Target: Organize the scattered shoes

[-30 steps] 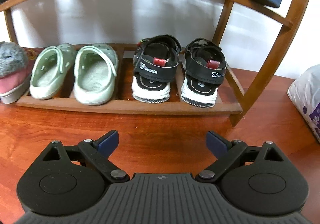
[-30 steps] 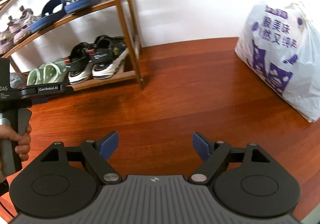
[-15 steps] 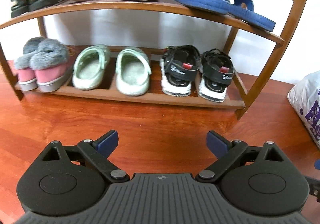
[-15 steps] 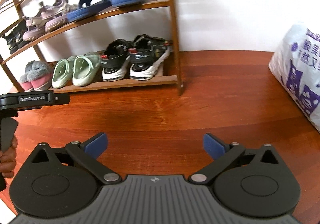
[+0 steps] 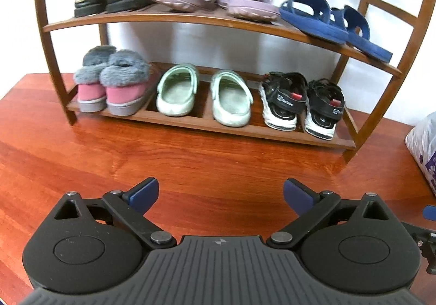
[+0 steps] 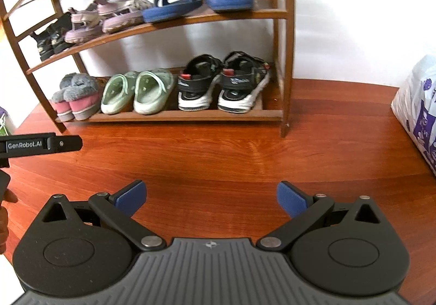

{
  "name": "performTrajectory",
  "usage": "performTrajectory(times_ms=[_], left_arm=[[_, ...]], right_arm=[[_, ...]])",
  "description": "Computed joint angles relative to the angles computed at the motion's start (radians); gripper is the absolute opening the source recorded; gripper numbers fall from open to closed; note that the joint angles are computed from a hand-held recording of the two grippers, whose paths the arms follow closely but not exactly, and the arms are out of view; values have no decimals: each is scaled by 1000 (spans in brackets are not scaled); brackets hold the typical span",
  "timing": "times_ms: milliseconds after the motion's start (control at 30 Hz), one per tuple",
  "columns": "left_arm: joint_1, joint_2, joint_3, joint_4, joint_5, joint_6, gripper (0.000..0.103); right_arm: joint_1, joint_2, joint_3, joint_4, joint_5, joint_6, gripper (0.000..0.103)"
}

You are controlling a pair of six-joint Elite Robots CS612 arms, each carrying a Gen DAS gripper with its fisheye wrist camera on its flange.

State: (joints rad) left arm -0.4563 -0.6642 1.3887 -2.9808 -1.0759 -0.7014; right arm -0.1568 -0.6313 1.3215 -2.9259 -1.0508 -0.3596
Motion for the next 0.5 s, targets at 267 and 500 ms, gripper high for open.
performTrajectory(times_ms=[267, 500], left_arm=[[3, -70, 135, -84, 32, -21, 103], [10, -136, 250, -125, 25, 15, 103]], right_arm=[[30, -37, 70, -67, -7, 32, 102], [60, -87, 166, -153, -30, 84, 102]])
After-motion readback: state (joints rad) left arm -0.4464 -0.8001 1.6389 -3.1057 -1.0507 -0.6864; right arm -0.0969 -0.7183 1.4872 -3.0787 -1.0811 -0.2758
